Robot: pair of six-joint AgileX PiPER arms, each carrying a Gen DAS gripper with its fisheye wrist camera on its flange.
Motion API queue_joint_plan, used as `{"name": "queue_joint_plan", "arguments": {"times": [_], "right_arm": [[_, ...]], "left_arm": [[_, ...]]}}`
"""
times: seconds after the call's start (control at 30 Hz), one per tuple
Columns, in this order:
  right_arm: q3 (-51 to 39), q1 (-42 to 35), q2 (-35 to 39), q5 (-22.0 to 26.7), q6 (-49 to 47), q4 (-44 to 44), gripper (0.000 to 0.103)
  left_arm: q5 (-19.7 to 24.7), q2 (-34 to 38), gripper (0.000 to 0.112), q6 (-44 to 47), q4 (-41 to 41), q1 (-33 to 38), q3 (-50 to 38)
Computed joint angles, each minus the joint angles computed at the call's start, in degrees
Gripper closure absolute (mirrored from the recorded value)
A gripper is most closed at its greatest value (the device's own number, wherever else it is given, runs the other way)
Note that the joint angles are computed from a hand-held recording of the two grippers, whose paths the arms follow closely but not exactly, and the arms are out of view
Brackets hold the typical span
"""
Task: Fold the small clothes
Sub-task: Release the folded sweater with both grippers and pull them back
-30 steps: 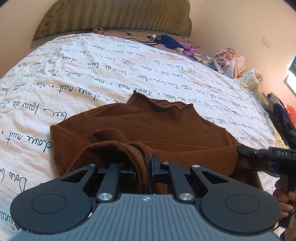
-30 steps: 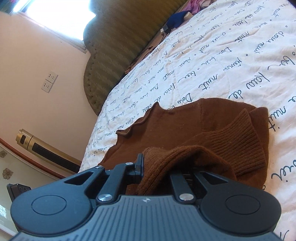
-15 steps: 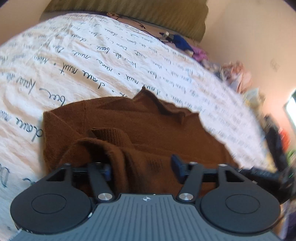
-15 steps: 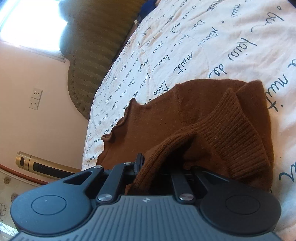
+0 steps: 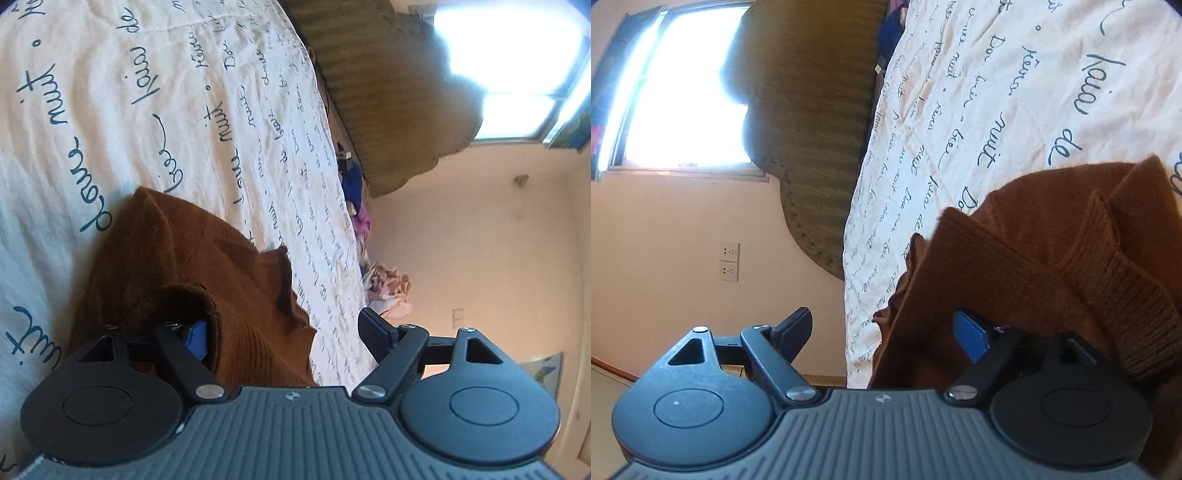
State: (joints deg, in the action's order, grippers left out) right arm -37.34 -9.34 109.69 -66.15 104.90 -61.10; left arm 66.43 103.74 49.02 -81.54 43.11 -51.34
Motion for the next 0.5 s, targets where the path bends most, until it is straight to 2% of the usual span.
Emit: {"name": "queue_joint_plan", "arguments": {"times": [0.1,0.2,0.23,0.3,0.37,0.4,0.43,0.5], "right_arm": [[-0.6,0.9,-1.6,3.6,-0.4,0.5,0.02],[1.3,1.7,-5.4,5.6,-3.2,1.3,0.016],[2.5,2.1,-7.0,5.8,-6.4,1.6,0.009],[3.5,4.1,-9.9,10.0,-8.8,1.1,0.005],[1.7,6.2,-11.2,17.7,-5.5,-2.9,0.005],[1.4,7.7,-12.8,23.2,-3.9,-4.4,0.006],[2.0,8.8,-14.8,26.5,-4.4,-3.9,0.005],[4.9,11.0,-20.6,30.5,-7.3,-2.0,0.005]], "left_arm": [[-1.1,-1.8,0.032,-0.5,0.0,0.9,0.2],[-5.4,-9.1,0.03,4.1,3.4,-0.1,1.4],[-8.6,-12.1,0.027,5.8,4.9,-1.6,2.0],[-17.2,-17.5,0.026,6.1,11.1,-6.7,2.9],[-26.0,-21.5,0.03,1.1,21.4,-13.5,3.9],[-30.1,-23.6,0.031,-1.3,25.8,-16.3,5.2],[-33.3,-26.0,0.031,-1.3,27.9,-18.2,7.4],[-37.8,-30.7,0.029,2.8,27.2,-20.4,12.4]]}}
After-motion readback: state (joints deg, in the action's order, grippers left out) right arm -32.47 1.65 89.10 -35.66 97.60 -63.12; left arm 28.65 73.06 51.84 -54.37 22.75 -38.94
